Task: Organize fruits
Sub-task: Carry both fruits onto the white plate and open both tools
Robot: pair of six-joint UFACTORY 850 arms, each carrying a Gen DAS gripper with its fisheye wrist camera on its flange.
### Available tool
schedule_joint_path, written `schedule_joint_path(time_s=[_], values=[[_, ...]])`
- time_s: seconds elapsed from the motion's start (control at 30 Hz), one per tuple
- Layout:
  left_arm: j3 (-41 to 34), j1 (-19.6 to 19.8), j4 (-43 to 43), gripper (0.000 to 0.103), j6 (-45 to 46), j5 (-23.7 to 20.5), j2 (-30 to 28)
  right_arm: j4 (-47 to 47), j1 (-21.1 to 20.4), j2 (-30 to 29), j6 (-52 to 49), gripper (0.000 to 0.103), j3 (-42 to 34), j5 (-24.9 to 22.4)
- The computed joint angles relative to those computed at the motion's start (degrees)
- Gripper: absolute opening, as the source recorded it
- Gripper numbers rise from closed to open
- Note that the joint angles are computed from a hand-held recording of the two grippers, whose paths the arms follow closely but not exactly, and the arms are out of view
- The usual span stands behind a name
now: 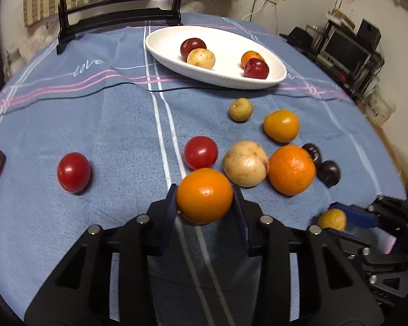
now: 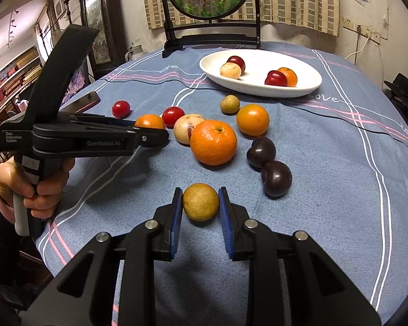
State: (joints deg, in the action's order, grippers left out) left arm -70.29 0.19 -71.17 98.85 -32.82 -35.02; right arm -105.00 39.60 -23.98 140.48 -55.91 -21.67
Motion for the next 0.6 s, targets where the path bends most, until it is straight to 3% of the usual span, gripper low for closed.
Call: schedule_joint_path(time_s=[0.17,0.33,0.5,0.6], values=[[-0.5,0.4,-1.0,0.039,-0.6,-2.1,0.5,-9.2,-1.0,1.0,8.0,0.027,0.9,0.7],[-5.1,-1.0,-2.2,0.039,-3.0,-4.2,-0.4,-13.6,-4.5,1.5,11.7,0.027,-1.5,-2.4],[-16.7,-4.2,0.4,0.040,-12.0,-2.6,-5.6,-7.8,-11.4,-4.7,3.3,0.027,-12.5,2.9],[-28.4,-6.1,10.0,0.040,-25.1,-1.9,-12.0,7.0,-14.3,-10.3,-13.5,0.027,-20.5,6.5]])
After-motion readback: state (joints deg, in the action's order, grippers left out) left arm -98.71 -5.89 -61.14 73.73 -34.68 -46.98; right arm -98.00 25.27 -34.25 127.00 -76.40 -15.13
